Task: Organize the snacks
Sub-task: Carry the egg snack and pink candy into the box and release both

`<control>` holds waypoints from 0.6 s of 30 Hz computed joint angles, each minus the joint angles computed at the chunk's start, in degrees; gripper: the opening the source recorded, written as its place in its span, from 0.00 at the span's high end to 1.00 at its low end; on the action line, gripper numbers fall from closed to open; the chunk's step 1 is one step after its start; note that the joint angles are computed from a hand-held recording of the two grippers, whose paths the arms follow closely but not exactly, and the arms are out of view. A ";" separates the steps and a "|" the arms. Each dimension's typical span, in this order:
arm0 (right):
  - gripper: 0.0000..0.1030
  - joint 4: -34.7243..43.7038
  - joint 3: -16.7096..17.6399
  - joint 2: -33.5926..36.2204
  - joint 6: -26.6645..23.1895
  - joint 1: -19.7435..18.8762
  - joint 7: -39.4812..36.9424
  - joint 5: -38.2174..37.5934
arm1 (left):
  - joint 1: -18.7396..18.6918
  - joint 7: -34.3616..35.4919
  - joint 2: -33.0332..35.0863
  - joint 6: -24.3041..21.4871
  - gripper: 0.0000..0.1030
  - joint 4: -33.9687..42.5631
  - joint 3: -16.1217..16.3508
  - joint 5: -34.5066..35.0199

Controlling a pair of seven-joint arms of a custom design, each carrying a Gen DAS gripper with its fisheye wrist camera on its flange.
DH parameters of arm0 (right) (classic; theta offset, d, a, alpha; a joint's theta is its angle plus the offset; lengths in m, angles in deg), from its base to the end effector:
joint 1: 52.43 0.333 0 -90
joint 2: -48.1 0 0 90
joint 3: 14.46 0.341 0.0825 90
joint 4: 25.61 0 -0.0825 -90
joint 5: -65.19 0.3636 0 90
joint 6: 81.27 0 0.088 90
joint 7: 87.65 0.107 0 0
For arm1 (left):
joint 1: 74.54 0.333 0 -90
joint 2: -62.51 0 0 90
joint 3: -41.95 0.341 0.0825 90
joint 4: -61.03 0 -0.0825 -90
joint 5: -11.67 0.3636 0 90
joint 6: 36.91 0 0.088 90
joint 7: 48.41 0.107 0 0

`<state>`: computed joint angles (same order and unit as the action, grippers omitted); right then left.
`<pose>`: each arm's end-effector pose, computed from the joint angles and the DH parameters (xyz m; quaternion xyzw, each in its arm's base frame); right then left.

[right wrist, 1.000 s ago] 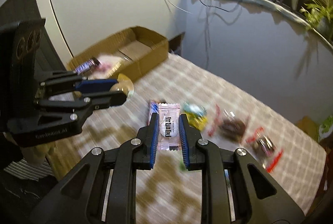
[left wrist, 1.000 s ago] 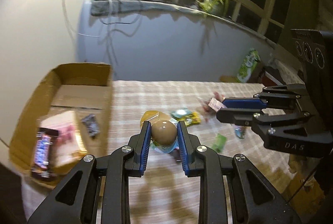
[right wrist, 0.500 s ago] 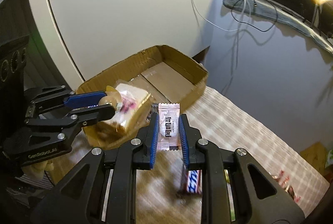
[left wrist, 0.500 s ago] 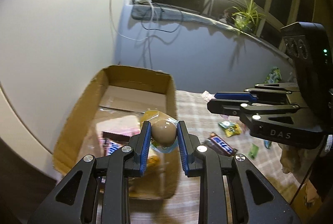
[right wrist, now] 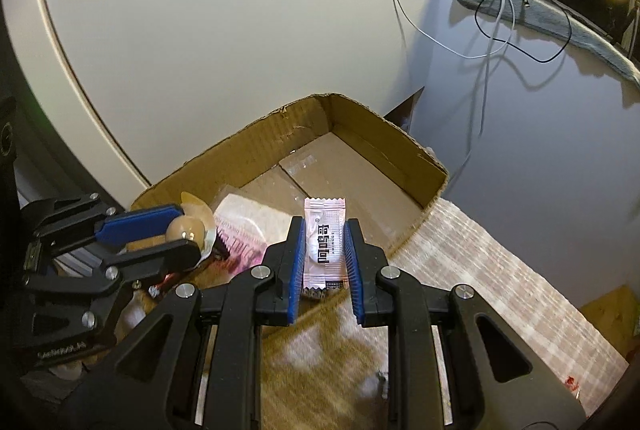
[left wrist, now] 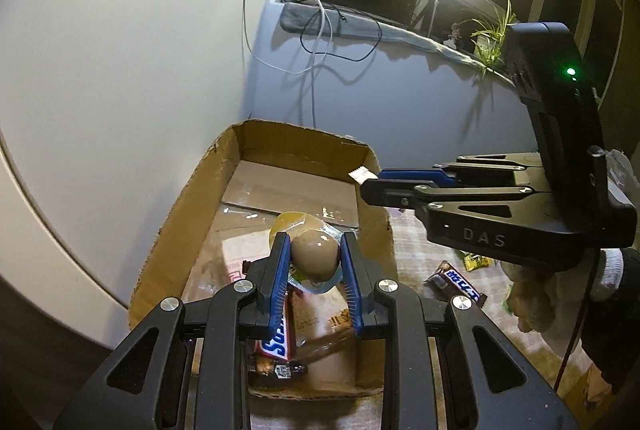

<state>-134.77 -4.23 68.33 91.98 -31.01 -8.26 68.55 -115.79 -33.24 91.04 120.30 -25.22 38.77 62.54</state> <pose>0.5762 0.3335 0.4441 -0.8290 0.4130 -0.1788 0.3321 0.5068 -0.5274 0.4840 -0.5848 0.6825 -0.3923 0.1957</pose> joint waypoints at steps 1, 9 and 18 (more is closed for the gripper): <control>0.80 0.73 0.38 0.56 -0.39 -0.29 -0.27 0.30 | -0.02 -0.24 0.03 0.06 0.77 -0.01 0.10 0.02; 0.74 2.65 0.17 2.23 -0.52 0.05 -0.39 0.54 | -0.25 -0.75 0.22 -1.60 0.73 0.68 0.30 -0.13; 0.32 -0.24 -1.21 0.23 3.64 0.60 1.71 -0.29 | -0.16 -3.21 -0.73 -1.45 0.69 -0.44 0.03 1.79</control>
<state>-135.01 -5.44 68.56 95.62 -30.41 -6.55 68.25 -115.95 -36.45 90.31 118.85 -25.66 38.80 64.33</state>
